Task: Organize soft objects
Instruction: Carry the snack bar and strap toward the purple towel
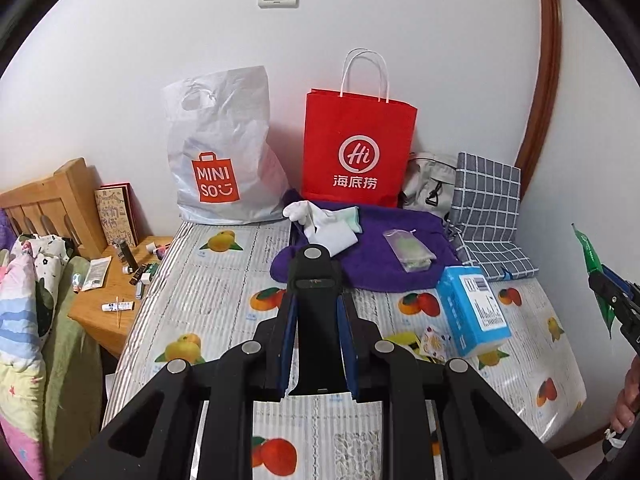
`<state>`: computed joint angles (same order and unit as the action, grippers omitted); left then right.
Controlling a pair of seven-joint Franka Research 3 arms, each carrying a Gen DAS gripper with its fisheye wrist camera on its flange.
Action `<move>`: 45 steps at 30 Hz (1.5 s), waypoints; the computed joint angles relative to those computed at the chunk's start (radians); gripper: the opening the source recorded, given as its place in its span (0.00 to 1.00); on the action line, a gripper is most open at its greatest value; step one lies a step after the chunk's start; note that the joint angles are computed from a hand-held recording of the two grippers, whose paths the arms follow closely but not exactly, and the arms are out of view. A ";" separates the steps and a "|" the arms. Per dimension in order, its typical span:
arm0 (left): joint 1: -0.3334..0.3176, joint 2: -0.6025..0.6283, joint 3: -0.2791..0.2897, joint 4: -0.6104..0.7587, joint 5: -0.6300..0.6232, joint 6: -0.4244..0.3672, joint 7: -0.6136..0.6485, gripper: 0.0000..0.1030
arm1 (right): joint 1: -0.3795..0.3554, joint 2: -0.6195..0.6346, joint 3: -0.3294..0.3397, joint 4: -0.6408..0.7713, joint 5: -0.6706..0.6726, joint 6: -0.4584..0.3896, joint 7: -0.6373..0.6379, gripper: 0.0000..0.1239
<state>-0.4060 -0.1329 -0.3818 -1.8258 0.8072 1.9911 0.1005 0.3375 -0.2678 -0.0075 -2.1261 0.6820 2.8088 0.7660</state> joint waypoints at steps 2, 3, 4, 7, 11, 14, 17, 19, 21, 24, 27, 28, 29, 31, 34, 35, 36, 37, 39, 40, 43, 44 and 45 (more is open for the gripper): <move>0.005 0.013 0.007 0.014 -0.002 0.003 0.012 0.19 | 0.003 0.023 -0.003 0.028 0.005 -0.003 -0.007 0.23; 0.008 0.023 0.011 0.024 0.000 0.005 0.019 0.19 | 0.005 0.036 -0.005 0.043 0.013 -0.004 -0.012 0.23; 0.010 0.030 0.014 0.031 0.002 0.008 0.024 0.19 | 0.005 0.046 -0.005 0.054 0.021 -0.006 -0.017 0.23; 0.011 0.058 0.023 0.058 0.008 0.014 0.043 0.19 | -0.002 0.081 -0.002 0.093 0.037 -0.013 -0.023 0.23; 0.008 0.099 0.040 0.094 0.008 0.027 0.070 0.19 | -0.017 0.129 0.010 0.139 0.047 -0.016 -0.022 0.23; 0.007 0.130 0.056 0.119 -0.001 0.044 0.089 0.19 | -0.031 0.172 0.021 0.181 0.052 -0.023 -0.010 0.23; 0.006 0.151 0.070 0.137 -0.009 0.059 0.113 0.19 | -0.043 0.211 0.033 0.219 0.057 -0.026 -0.003 0.23; 0.007 0.168 0.079 0.154 -0.012 0.063 0.128 0.19 | -0.050 0.242 0.043 0.250 0.057 -0.029 0.003 0.23; 0.008 0.178 0.088 0.162 -0.014 0.071 0.137 0.19 | -0.057 0.273 0.053 0.281 0.047 -0.034 0.015 0.23; 0.013 0.191 0.101 0.170 -0.019 0.085 0.147 0.19 | -0.066 0.319 0.069 0.329 0.028 -0.041 0.032 0.23; 0.021 0.207 0.113 0.181 -0.028 0.100 0.157 0.19 | -0.073 0.360 0.082 0.373 0.012 -0.048 0.044 0.23; 0.023 0.213 0.117 0.185 -0.032 0.104 0.162 0.19 | -0.076 0.377 0.087 0.392 0.006 -0.052 0.050 0.23; 0.025 0.219 0.121 0.189 -0.035 0.107 0.166 0.19 | -0.078 0.387 0.091 0.404 0.001 -0.054 0.053 0.23; 0.028 0.232 0.127 0.199 -0.042 0.112 0.174 0.19 | -0.081 0.414 0.099 0.433 -0.010 -0.055 0.060 0.23; 0.032 0.253 0.137 0.216 -0.050 0.124 0.190 0.19 | -0.086 0.451 0.108 0.477 -0.027 -0.062 0.076 0.23; 0.033 0.259 0.141 0.220 -0.052 0.129 0.195 0.19 | -0.087 0.465 0.111 0.492 -0.035 -0.063 0.083 0.23; 0.035 0.266 0.144 0.227 -0.054 0.135 0.201 0.19 | -0.088 0.479 0.112 0.510 -0.044 -0.064 0.092 0.23; 0.037 0.273 0.148 0.233 -0.057 0.140 0.207 0.19 | -0.087 0.498 0.113 0.534 -0.059 -0.068 0.107 0.23; 0.042 0.285 0.155 0.242 -0.068 0.160 0.219 0.19 | -0.084 0.533 0.110 0.582 -0.095 -0.087 0.149 0.23; 0.047 0.291 0.160 0.244 -0.077 0.180 0.225 0.19 | -0.084 0.552 0.111 0.611 -0.106 -0.095 0.169 0.23; 0.054 0.313 0.172 0.264 -0.090 0.206 0.238 0.19 | -0.092 0.609 0.126 0.697 -0.121 -0.125 0.187 0.23; 0.054 0.322 0.175 0.273 -0.090 0.206 0.240 0.19 | -0.092 0.629 0.127 0.726 -0.131 -0.136 0.197 0.23; 0.055 0.332 0.180 0.283 -0.092 0.210 0.244 0.19 | -0.090 0.659 0.127 0.770 -0.146 -0.156 0.213 0.23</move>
<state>-0.3509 0.1986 -0.2022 -1.5427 0.7154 2.2008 0.3444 0.2471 0.3911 0.1192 -1.3559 0.5355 2.6526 0.9787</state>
